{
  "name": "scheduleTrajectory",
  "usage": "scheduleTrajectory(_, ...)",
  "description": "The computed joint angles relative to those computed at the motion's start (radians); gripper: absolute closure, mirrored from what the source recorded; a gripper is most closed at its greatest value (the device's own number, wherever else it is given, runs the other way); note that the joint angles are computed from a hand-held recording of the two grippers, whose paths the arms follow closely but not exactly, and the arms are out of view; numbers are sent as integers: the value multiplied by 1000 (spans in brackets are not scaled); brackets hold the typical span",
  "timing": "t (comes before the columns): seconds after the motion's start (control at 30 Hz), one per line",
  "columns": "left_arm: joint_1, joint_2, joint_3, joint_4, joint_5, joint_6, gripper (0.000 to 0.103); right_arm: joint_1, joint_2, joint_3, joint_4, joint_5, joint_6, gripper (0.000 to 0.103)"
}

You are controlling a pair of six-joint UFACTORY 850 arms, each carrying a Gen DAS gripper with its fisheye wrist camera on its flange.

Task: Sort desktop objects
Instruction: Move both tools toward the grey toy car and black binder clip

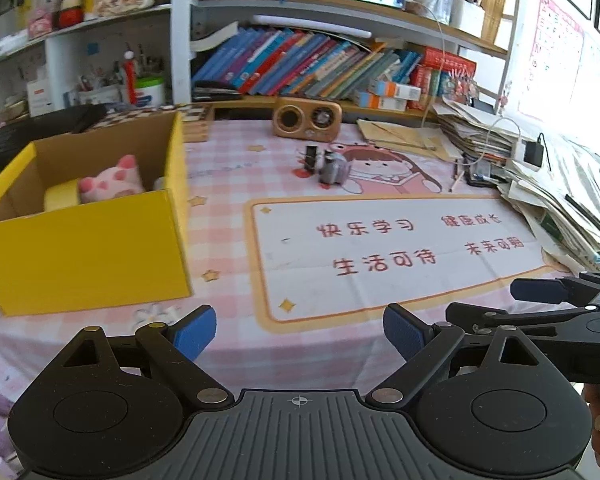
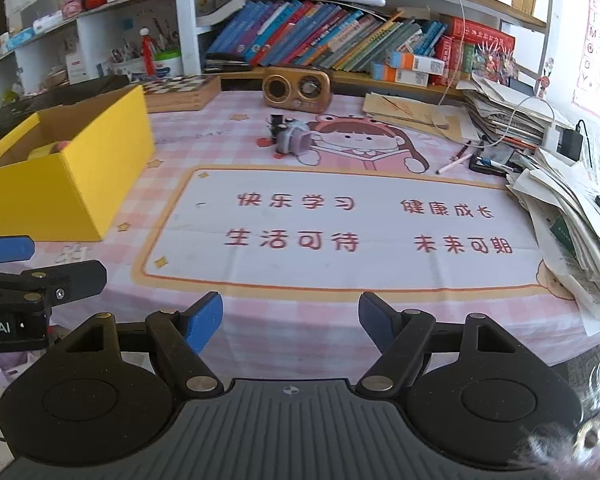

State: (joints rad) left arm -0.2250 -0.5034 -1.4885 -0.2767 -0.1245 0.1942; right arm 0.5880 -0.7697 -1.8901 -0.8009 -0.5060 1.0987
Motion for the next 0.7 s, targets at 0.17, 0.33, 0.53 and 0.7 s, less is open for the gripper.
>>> scheduleTrajectory(0.17,-16,-55,-74,93,-29,-106,10,-33,-21,-31,64,4,-82,30)
scheduleTrajectory(0.33,-33,-124,-169,165,-76,-195,10,-66,-50,-72,143,3,-178,29)
scheduleTrajectory(0.53,-49,-207,-294,304,-126,-341,10,-109,-93,-135,234,3,-273,29)
scheduleTrajectory(0.7,-58,-263,-380,421,-165,-467,10,-137,-152,-225,341,6,-403,29)
